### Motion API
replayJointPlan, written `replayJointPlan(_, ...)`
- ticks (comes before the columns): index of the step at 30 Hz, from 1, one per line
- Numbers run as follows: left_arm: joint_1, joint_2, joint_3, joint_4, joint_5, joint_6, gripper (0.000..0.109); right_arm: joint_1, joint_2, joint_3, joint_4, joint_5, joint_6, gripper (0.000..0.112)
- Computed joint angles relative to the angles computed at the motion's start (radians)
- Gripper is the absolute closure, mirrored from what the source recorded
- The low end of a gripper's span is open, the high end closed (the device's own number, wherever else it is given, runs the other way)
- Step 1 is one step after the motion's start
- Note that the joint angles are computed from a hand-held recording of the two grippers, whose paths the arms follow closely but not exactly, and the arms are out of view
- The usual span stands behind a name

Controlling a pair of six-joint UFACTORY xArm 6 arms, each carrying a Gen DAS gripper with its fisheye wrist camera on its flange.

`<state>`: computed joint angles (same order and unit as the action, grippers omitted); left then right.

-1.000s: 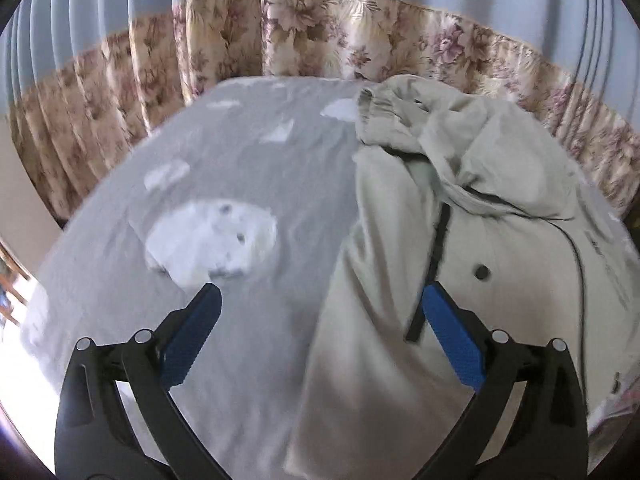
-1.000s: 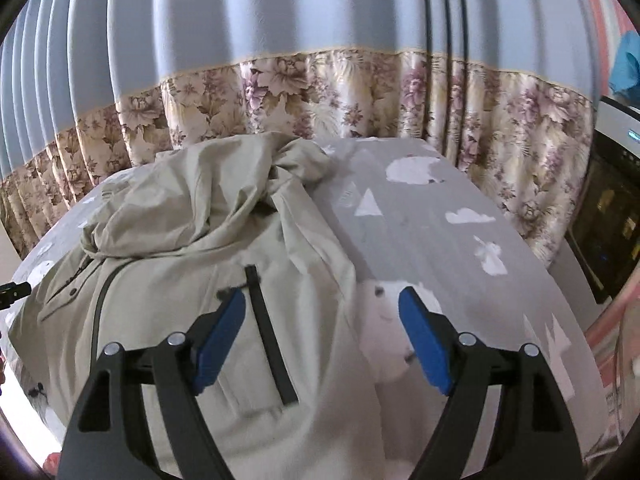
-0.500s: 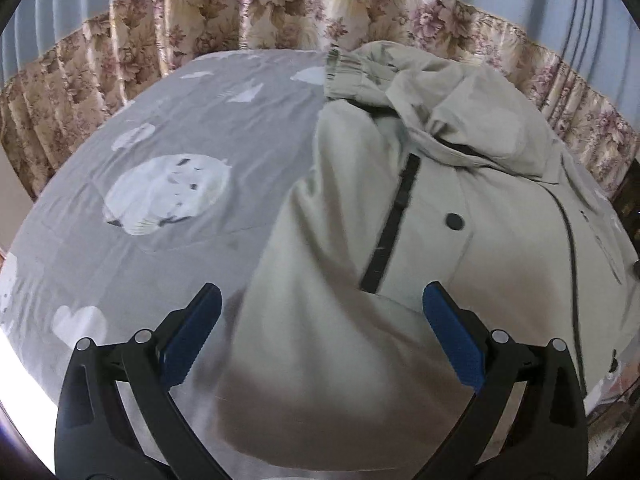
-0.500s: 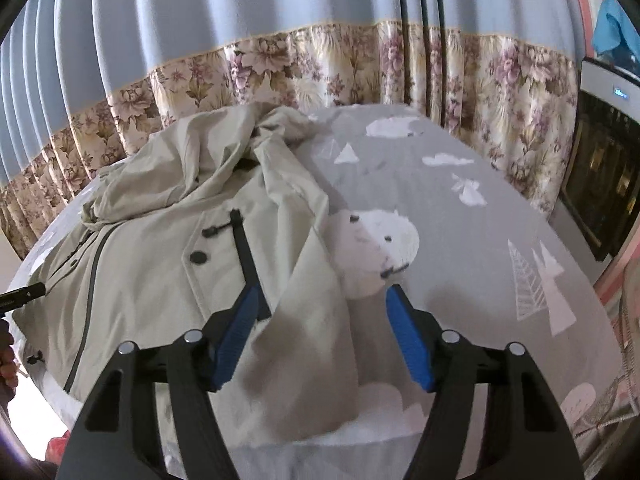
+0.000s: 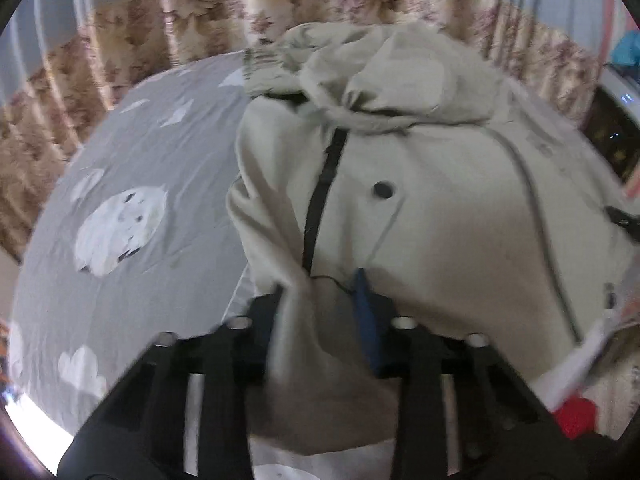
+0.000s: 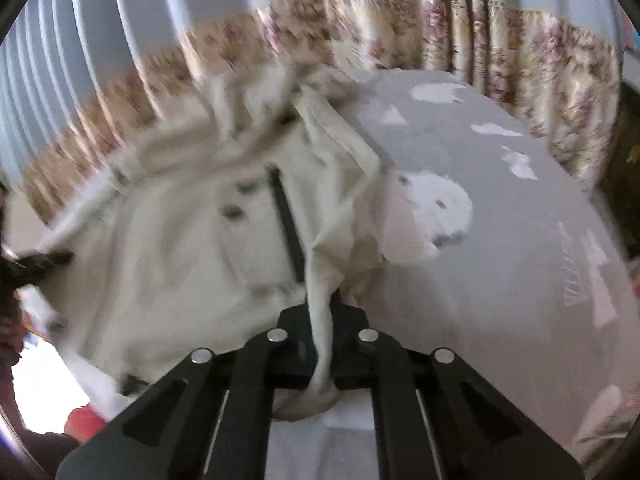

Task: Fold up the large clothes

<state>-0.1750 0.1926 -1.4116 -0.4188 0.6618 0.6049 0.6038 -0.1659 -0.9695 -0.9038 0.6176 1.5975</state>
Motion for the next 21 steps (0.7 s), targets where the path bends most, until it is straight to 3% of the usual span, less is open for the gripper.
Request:
replayJointPlan(2,0.033,0.007,-0.067,-0.136,0.088,0.071,0.095,0.006,-0.03,-0.017,-0.095,-0.013,0.049,0.108)
replayJointPlan(5,0.054,-0.024,-0.089,-0.235,0.093,0.127,0.097,0.032,-0.069,-0.068,-0.223,0.006,0.096,0.109)
replayJointPlan(8,0.084,-0.066,-0.088,-0.305,0.097,0.147,0.101,0.074,-0.086,-0.12,-0.242,0.09,0.039,0.109)
replayJointPlan(10,0.126,-0.082,-0.105,-0.366,0.167,0.147,0.101,0.084,-0.099,-0.133,-0.236,0.105,0.017,0.109)
replayJointPlan(12,0.135,-0.093,-0.104,-0.369,0.187,0.154,0.101,0.068,-0.097,-0.136,-0.204,0.09,0.002,0.109)
replayJointPlan(15,0.109,-0.072,-0.111,-0.276,0.166,0.119,0.1,0.022,-0.047,-0.161,-0.138,0.051,-0.042,0.109)
replayJointPlan(17,0.104,-0.025,-0.17,-0.26,0.184,0.097,0.099,-0.006,-0.005,-0.198,-0.141,0.038,-0.055,0.109)
replayJointPlan(21,0.08,0.052,-0.304,-0.236,0.142,0.06,0.095,-0.06,0.078,-0.328,-0.134,0.05,-0.142,0.109)
